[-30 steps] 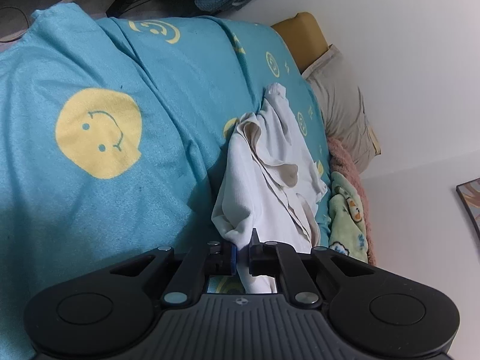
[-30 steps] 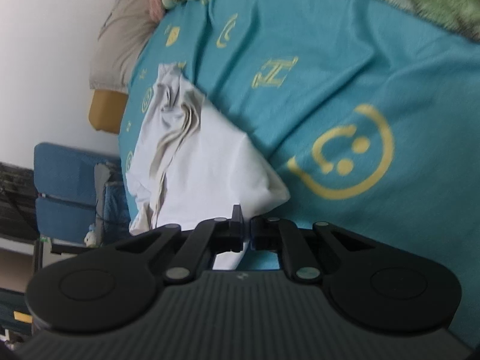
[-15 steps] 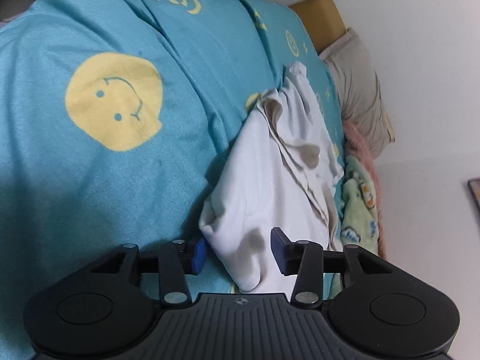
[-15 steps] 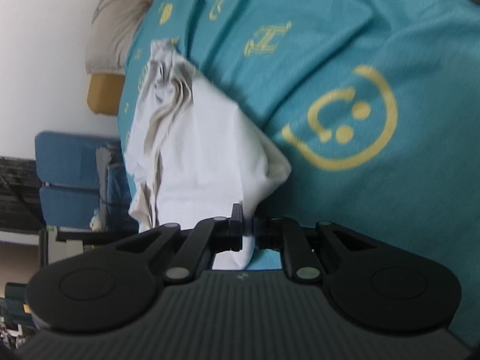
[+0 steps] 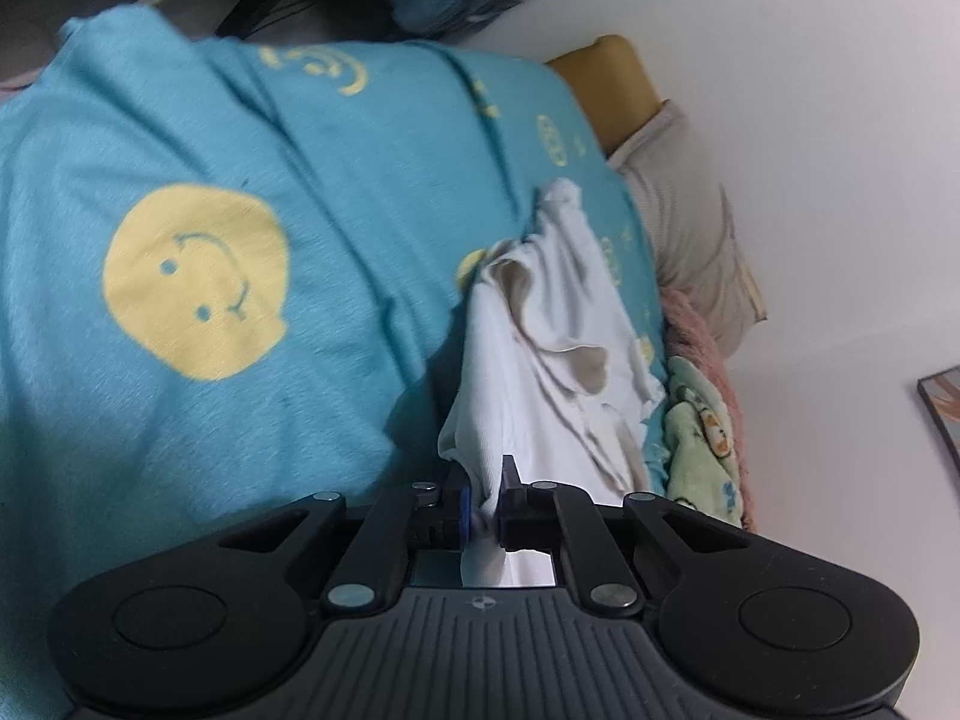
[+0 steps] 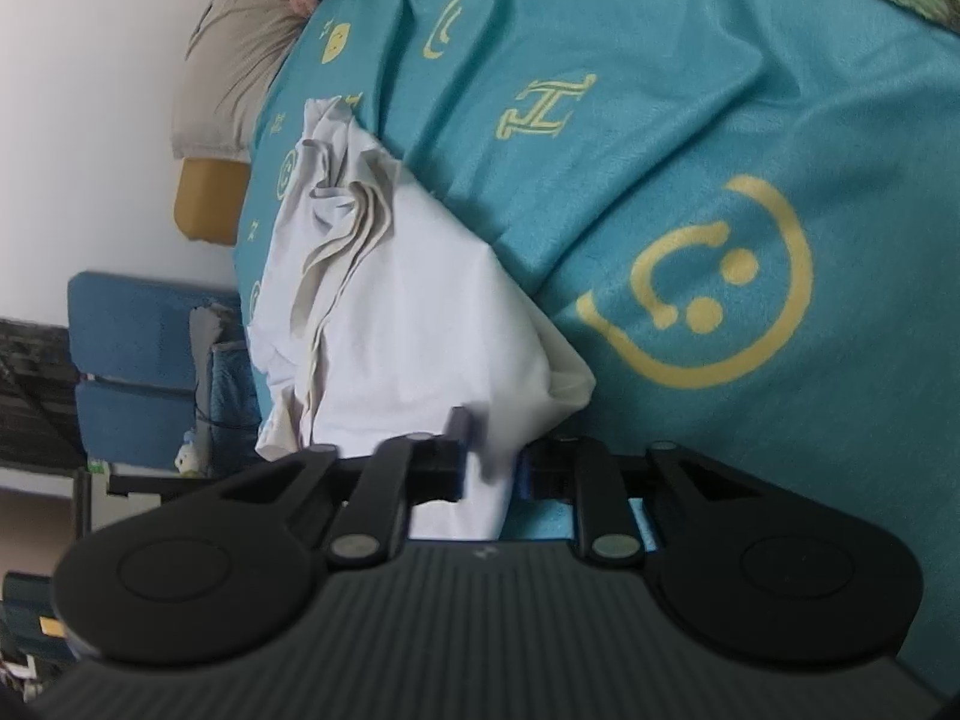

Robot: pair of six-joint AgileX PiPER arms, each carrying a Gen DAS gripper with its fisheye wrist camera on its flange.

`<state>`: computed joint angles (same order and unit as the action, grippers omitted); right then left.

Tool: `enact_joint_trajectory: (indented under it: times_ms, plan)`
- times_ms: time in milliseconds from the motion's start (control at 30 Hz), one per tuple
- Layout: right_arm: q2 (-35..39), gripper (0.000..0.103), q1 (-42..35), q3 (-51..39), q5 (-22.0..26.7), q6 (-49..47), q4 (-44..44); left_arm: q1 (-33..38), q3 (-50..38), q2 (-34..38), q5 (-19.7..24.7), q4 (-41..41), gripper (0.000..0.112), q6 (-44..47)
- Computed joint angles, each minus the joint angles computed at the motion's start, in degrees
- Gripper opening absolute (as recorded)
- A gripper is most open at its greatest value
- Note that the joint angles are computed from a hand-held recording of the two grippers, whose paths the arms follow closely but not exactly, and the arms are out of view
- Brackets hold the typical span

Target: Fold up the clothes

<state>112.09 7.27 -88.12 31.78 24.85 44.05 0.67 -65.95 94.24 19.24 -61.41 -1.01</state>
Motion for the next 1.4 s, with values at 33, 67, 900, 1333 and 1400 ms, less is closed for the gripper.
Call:
enact_joint_trajectory:
  times_ms: [33, 67, 900, 1333, 1400]
  plan:
    - [-0.2, 0.008, -0.1, -0.2, 0.1, -0.5, 0.2, -0.4, -0.7, -0.7, 0.2, 5.7, 0.007, -4.5]
    - [-0.8, 0.008, -0.1, -0.2, 0.2, -1.6, 0.3, -0.9, -1.4, -1.3, 0.6, 11.4, 0.007, -9.0]
    - [-47.7, 0.007, 0.7, 20.3, 13.3, 3.5, -13.4, -33.9, -4.4, -44.5, 38.7, 78.1, 0.006, -77.4]
    - [-34.9, 0.007, -1.1, 10.1, 14.1, 4.1, -11.8, -17.7, -17.7, -27.4, 38.7, 63.3, 0.007, -62.9]
    - [-29.3, 0.007, -0.8, 6.0, 13.4, 3.4, -11.3, -14.5, -20.3, -22.8, 38.0, 60.8, 0.007, -59.4]
